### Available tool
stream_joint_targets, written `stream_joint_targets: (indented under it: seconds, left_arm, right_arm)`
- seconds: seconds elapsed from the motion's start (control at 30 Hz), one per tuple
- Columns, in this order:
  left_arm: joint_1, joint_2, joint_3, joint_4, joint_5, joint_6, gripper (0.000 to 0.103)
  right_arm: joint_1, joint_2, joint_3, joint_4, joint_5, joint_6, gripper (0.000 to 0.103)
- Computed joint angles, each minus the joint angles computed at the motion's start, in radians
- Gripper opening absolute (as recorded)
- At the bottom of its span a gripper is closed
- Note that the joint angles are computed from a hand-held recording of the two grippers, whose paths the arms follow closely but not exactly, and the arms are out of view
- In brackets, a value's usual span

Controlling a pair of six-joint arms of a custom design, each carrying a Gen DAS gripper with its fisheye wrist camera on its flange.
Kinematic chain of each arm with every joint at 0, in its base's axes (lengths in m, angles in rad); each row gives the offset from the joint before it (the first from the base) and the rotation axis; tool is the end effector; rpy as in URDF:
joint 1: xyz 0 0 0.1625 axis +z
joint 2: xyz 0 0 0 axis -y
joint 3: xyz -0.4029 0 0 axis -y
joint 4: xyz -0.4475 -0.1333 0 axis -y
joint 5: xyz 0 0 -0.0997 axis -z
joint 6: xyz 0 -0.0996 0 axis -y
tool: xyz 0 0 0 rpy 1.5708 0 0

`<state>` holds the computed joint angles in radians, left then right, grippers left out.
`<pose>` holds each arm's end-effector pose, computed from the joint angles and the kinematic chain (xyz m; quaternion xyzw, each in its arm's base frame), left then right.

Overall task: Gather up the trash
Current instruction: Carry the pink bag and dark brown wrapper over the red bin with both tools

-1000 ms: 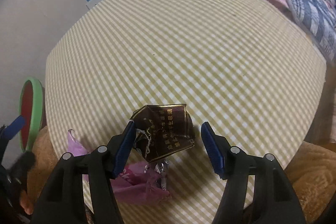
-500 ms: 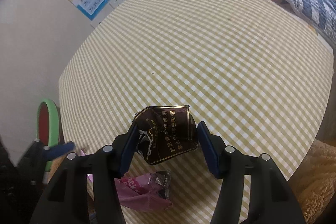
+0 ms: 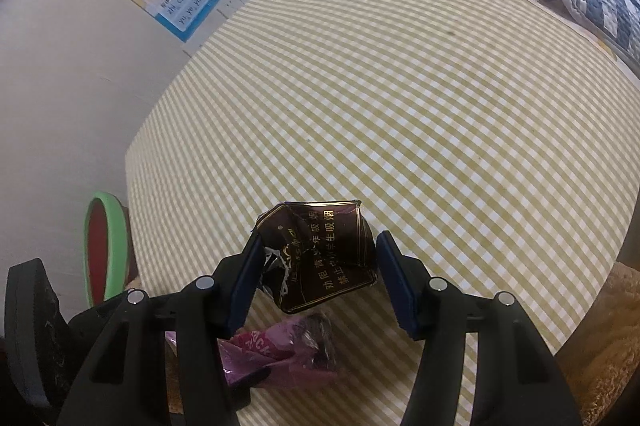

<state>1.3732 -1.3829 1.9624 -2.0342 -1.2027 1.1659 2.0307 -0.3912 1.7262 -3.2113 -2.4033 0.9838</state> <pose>0.0602 -0.5607 0.2094 0.6267 0.7554 0.1355 0.1352 0.3163 -0.5042 -0.1529 -0.2935 -0.8572 0.3685 0.2080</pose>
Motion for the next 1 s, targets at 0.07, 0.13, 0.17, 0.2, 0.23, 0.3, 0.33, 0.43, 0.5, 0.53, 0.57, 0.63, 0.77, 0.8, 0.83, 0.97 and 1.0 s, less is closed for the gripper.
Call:
stream_joint_targets:
  seconds: [0.07,0.13,0.17,0.2,0.23,0.3,0.33,0.43,0.5,0.53,0.57,0.63,0.77,0.8,0.83,0.97,1.0]
  left_arm:
    - [-0.001,0.008,-0.015,-0.009,-0.016,-0.033,0.055]
    - [0.009,0.007,-0.032,-0.018,-0.031,-0.055,0.055]
    - [0.014,0.008,-0.042,-0.032,-0.039,-0.068,0.055]
    - [0.017,0.006,-0.048,-0.050,-0.047,-0.078,0.055]
    - [0.019,0.004,-0.052,-0.067,-0.052,-0.084,0.055]
    - [0.023,-0.004,-0.053,-0.132,-0.062,-0.096,0.055]
    - [0.025,-0.003,-0.059,-0.152,-0.065,-0.101,0.055]
    - [0.033,0.005,-0.096,-0.213,-0.080,-0.133,0.055]
    - [0.030,-0.004,-0.100,-0.269,-0.084,-0.167,0.055]
    - [0.029,0.003,-0.112,-0.285,-0.085,-0.181,0.055]
    - [0.029,0.010,-0.130,-0.294,-0.088,-0.193,0.055]
    - [0.027,0.009,-0.129,-0.338,-0.093,-0.211,0.055]
    - [0.028,0.005,-0.135,-0.384,-0.108,-0.224,0.055]
    - [0.031,0.007,-0.144,-0.383,-0.114,-0.231,0.055]
    - [0.025,0.009,-0.131,-0.398,-0.113,-0.243,0.055]
    - [0.033,0.018,-0.150,-0.410,-0.115,-0.264,0.055]
    - [0.036,0.017,-0.151,-0.416,-0.119,-0.266,0.055]
  right_arm:
    - [0.005,0.004,-0.001,-0.021,-0.014,-0.017,0.055]
    - [0.015,0.002,0.003,-0.030,-0.043,-0.025,0.055]
    - [0.021,0.004,0.003,-0.036,-0.056,-0.028,0.055]
    - [0.028,0.004,0.005,-0.042,-0.076,-0.032,0.055]
    - [0.037,0.001,0.011,-0.043,-0.099,-0.032,0.055]
    - [0.056,0.000,0.014,-0.034,-0.150,-0.028,0.055]
    - [0.062,-0.001,0.016,-0.030,-0.168,-0.027,0.055]
    - [0.081,0.001,0.018,-0.005,-0.216,-0.013,0.055]
    - [0.091,0.002,0.009,0.039,-0.240,-0.002,0.055]
    - [0.095,0.004,0.005,0.054,-0.246,0.003,0.055]
    - [0.100,0.007,0.000,0.070,-0.251,0.005,0.055]
    - [0.104,0.021,-0.025,0.100,-0.255,0.000,0.056]
    - [0.114,0.044,-0.071,0.142,-0.257,-0.022,0.056]
    - [0.119,0.050,-0.083,0.158,-0.263,-0.025,0.056]
    - [0.125,0.055,-0.093,0.169,-0.269,-0.030,0.056]
    - [0.142,0.078,-0.149,0.201,-0.291,-0.073,0.056]
    - [0.147,0.084,-0.163,0.205,-0.298,-0.086,0.056]
